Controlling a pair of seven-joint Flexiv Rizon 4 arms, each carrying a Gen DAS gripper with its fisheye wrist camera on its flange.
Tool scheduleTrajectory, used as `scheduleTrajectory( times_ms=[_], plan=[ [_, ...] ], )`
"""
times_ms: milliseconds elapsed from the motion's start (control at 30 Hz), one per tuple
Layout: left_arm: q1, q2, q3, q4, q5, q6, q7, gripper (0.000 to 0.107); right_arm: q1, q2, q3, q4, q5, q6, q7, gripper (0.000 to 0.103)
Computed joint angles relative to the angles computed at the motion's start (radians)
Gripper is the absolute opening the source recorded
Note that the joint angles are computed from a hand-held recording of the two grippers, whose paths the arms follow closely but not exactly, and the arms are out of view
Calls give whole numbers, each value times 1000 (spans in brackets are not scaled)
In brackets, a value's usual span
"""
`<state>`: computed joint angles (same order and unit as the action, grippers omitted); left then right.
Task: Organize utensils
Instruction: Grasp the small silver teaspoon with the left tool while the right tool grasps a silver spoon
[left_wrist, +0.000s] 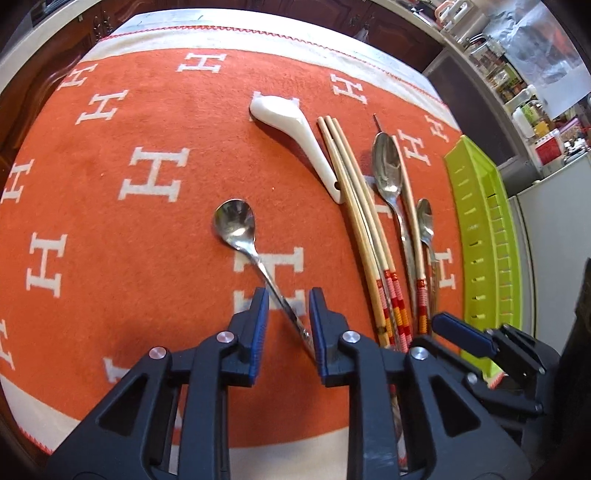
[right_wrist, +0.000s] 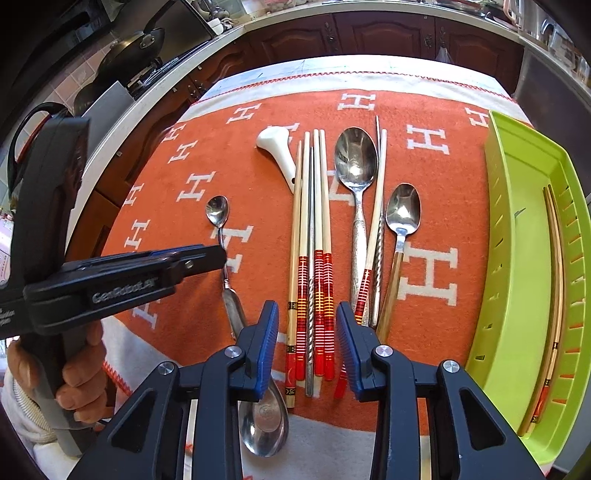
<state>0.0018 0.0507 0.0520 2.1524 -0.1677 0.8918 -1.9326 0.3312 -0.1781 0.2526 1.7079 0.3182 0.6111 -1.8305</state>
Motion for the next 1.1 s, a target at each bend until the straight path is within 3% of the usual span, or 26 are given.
scheduleTrajectory(
  times_ms=[200,267,500,733,900,1100],
  plan=[
    [1,-48,-15,-69,149,-26,-93,18,-3,-8,1,-4,11,-3,-13,33],
    [-3,-55,-14,-85,197,-35,-120,9,-6,-11,2,-8,20,-6,-22,33],
    [-2,-33,8,-2,108,85,-59,1,-25,5,11,-15,92,-42,-109,33],
    [9,15,13,49,69,87,-32,1,-26,-6,15,-46,173,-144,-226,33],
    [12,51,14,79,44,87,-21,1,-34,-54,11,-85,217,-218,-230,13],
    [11,92,5,81,55,85,-10,0,-58,-38,13,-80,277,-200,-262,6]
  ],
)
